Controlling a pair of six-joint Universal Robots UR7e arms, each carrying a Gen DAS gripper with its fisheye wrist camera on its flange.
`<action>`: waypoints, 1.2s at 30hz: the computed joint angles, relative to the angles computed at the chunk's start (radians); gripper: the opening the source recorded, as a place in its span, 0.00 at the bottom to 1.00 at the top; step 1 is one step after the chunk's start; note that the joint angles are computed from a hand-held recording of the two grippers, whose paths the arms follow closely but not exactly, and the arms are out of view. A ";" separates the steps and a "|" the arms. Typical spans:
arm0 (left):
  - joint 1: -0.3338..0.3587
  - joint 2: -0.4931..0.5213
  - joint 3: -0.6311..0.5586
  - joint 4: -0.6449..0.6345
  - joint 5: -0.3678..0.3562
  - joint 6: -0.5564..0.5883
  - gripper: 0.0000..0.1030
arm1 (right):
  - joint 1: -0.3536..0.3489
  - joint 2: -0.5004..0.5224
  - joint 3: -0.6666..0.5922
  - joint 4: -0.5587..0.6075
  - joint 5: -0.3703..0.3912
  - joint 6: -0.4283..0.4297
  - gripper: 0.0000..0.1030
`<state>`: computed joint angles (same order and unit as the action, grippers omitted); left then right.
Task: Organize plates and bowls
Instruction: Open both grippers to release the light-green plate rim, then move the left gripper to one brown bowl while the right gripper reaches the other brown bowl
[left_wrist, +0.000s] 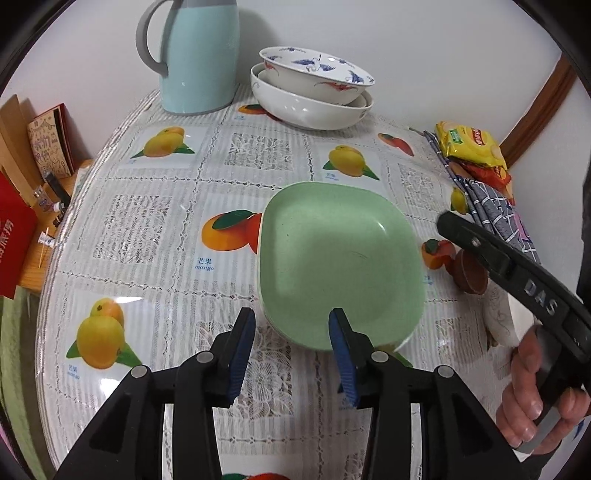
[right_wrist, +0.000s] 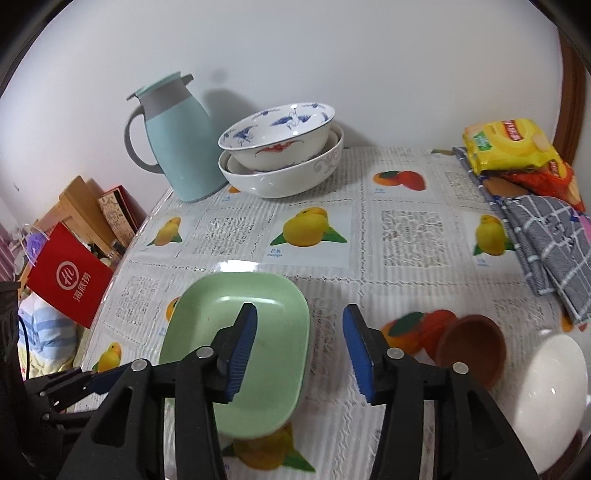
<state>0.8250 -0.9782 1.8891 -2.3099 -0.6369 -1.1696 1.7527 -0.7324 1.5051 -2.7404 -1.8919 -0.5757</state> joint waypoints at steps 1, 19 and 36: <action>-0.008 -0.001 0.001 0.006 0.005 -0.006 0.38 | -0.001 -0.013 0.016 -0.015 -0.002 -0.001 0.53; -0.156 0.118 -0.127 0.093 0.101 0.011 0.38 | -0.087 -0.343 0.298 -0.248 0.011 -0.035 0.55; -0.173 0.347 -0.331 -0.068 0.092 0.238 0.38 | -0.241 -0.482 0.330 -0.328 -0.123 -0.036 0.60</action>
<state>0.6524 -0.6308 1.5579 -2.3779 -0.5448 -0.9318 1.5118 -1.2148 1.8346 -3.0680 -2.0147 -0.6118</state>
